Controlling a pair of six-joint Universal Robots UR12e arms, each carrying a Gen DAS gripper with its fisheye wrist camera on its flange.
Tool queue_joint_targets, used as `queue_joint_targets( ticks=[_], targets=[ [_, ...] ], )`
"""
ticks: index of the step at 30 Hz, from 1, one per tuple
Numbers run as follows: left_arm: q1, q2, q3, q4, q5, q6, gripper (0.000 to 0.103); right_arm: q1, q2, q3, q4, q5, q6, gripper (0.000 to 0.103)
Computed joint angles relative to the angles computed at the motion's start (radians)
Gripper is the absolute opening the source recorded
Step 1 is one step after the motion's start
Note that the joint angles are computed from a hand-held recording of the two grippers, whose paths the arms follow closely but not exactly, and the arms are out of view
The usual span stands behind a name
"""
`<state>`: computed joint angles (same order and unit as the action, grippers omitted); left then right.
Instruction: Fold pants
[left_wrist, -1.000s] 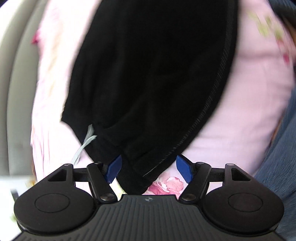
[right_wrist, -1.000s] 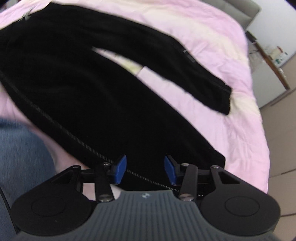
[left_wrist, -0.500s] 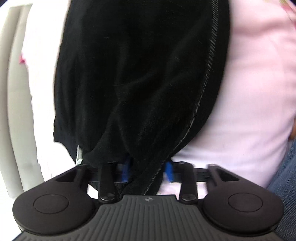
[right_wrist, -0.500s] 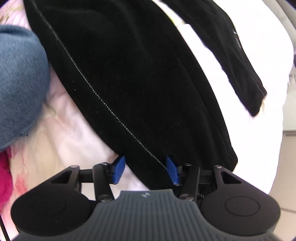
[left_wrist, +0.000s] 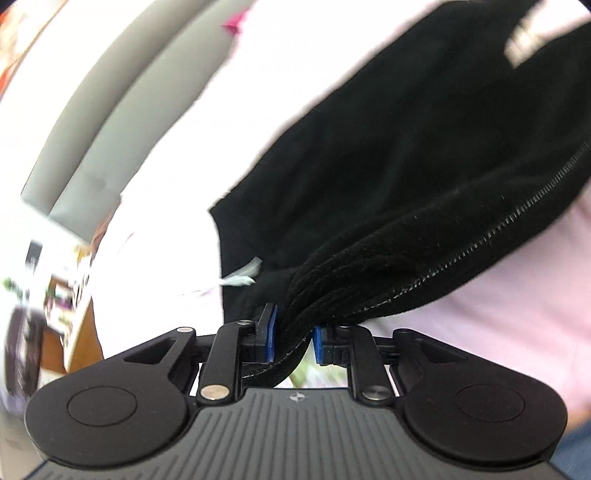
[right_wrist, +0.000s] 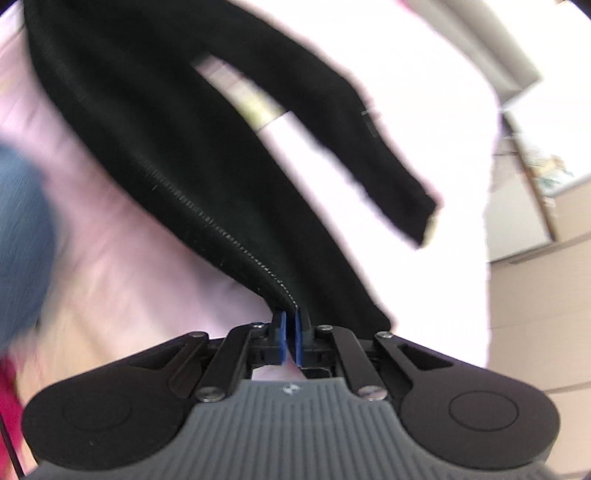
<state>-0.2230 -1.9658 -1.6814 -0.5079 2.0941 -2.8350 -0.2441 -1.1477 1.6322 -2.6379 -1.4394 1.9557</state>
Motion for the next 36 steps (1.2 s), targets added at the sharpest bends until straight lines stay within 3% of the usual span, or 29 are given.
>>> queue_joint_targets(
  ticks=[4, 10, 15, 18, 25, 28, 30, 33, 36],
  targets=[
    [0.022, -0.032, 0.106, -0.068, -0.011, -0.129, 0.017, 0.024, 0.034, -0.067, -0.098, -0.015, 0.132, 0.000],
    [0.030, -0.143, 0.289, -0.137, 0.027, -0.165, 0.015, 0.083, 0.154, -0.259, -0.118, -0.116, 0.264, 0.000],
    [0.037, -0.251, 0.454, -0.232, 0.060, -0.193, 0.015, 0.127, 0.296, -0.471, -0.036, -0.201, 0.302, 0.000],
    [0.043, -0.319, 0.542, -0.295, 0.072, -0.203, 0.016, 0.151, 0.414, -0.652, 0.049, -0.242, 0.330, 0.000],
    [0.069, -0.433, 0.690, -0.418, 0.038, -0.251, 0.016, 0.184, 0.640, -0.990, 0.235, -0.309, 0.343, 0.000],
    [0.077, -0.435, 0.683, -0.403, 0.014, -0.268, 0.016, 0.192, 0.699, -1.071, 0.281, -0.329, 0.331, 0.000],
    [0.079, -0.407, 0.635, -0.329, 0.003, -0.268, 0.016, 0.193, 0.710, -1.079, 0.274, -0.328, 0.315, 0.000],
    [0.078, -0.365, 0.563, -0.211, 0.005, -0.245, 0.016, 0.187, 0.676, -1.009, 0.177, -0.297, 0.286, 0.000],
    [0.090, -0.355, 0.568, -0.202, -0.023, -0.256, 0.016, 0.179, 0.653, -0.977, 0.127, -0.262, 0.256, 0.000]
  ],
)
